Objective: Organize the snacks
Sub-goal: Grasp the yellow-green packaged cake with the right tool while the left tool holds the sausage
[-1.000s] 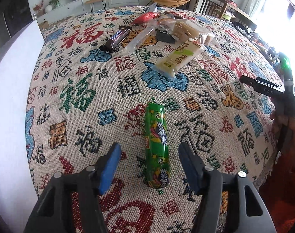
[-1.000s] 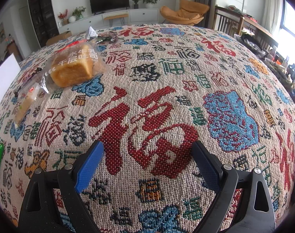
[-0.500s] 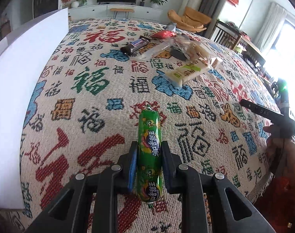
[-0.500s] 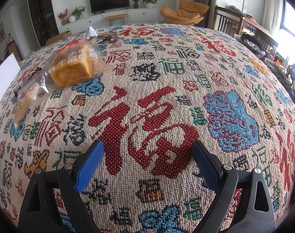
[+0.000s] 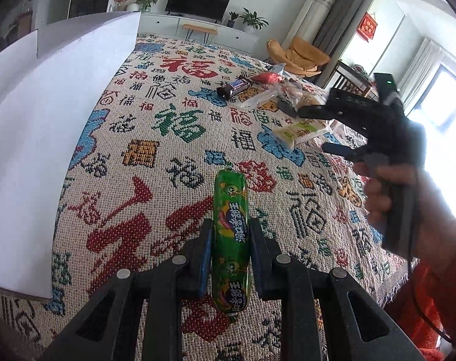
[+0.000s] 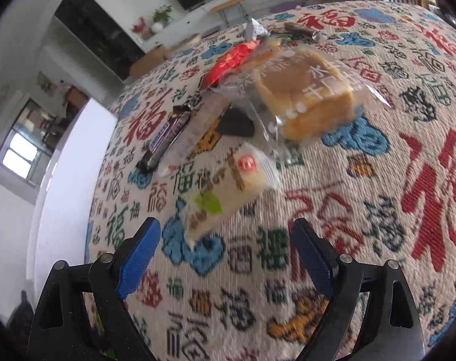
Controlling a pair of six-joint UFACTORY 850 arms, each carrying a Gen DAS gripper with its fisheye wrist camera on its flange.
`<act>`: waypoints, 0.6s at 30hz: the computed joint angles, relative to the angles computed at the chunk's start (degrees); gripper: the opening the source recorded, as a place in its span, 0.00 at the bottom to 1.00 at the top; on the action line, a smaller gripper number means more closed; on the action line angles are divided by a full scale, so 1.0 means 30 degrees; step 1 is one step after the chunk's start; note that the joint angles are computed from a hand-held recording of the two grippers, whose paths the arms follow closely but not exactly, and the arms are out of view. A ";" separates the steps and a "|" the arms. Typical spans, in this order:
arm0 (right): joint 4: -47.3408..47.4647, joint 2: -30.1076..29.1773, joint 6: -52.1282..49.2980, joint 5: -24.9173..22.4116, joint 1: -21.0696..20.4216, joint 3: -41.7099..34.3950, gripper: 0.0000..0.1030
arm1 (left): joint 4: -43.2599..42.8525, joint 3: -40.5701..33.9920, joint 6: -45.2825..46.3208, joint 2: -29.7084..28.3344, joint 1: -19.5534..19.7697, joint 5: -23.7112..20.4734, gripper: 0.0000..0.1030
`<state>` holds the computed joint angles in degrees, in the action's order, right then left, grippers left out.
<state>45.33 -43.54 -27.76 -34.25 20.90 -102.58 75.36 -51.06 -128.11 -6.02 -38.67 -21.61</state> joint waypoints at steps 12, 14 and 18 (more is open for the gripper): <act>-0.4376 -0.6208 0.1220 -1.2358 -0.0382 -1.1931 0.25 | 0.4523 0.0656 -0.4621 0.0419 0.0303 0.0927 0.22; -0.7983 -0.7141 0.2636 -1.2724 -0.0067 -1.4301 0.55 | 0.4154 0.0476 -0.3964 0.0364 0.0117 0.0689 0.22; -0.8170 -0.5653 0.4270 -1.0024 -0.0233 -1.1064 0.68 | 0.3682 0.0555 -0.3412 0.0604 -0.0200 0.0031 0.22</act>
